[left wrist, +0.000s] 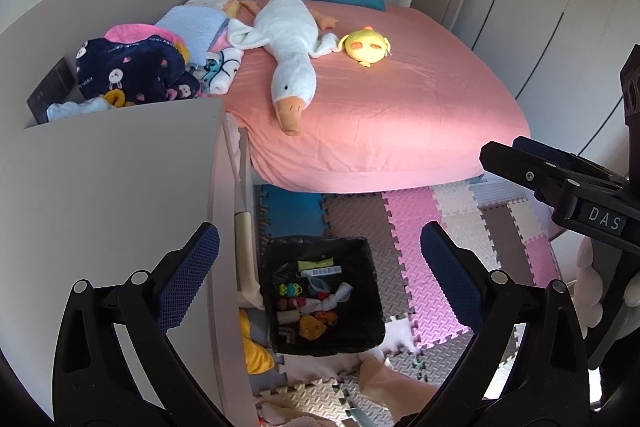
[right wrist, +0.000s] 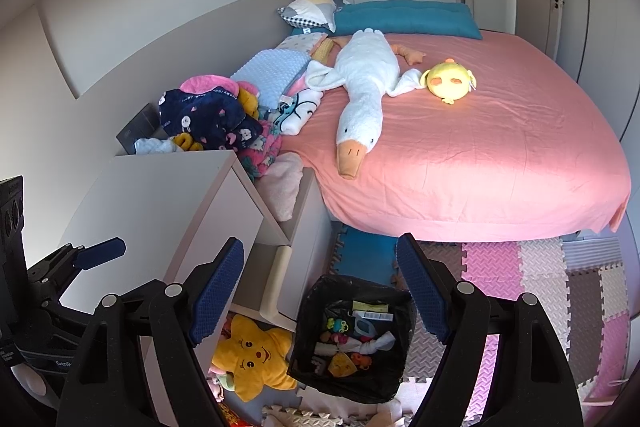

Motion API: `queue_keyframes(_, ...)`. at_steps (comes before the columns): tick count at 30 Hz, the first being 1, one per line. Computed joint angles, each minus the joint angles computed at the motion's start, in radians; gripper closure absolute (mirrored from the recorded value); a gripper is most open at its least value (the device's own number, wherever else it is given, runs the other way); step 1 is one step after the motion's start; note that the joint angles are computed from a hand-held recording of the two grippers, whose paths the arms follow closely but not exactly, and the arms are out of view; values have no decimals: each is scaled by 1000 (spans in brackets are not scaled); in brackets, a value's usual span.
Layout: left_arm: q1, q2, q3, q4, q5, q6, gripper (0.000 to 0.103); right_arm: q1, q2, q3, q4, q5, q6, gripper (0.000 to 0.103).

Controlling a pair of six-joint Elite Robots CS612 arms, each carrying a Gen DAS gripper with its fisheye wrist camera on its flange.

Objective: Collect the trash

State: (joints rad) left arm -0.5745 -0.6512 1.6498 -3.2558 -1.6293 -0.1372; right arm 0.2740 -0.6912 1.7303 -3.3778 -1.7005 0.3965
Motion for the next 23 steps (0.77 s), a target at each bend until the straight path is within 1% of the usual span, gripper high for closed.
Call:
queue_keyframes(5,0,2,-4,6,-5,7,6,0,-1,1,1,0,0,24)
queue_keyframes(9,-2,8,4,-45,-8,26,6,-1,-1,0,1,0,-1,24)
queue_keyframes(11,-5,9,6,-54,-2,34,6,-1,-1,1,1,-3,1,24)
queue_keyframes(19,-8,10,-4,-30,12,33,6,-2,-2,7,-8,-11,-4,24)
queue_keyframes(23,-9,9,-4,-22,7,43,6,-2,-2,7,-7,-10,-5,24)
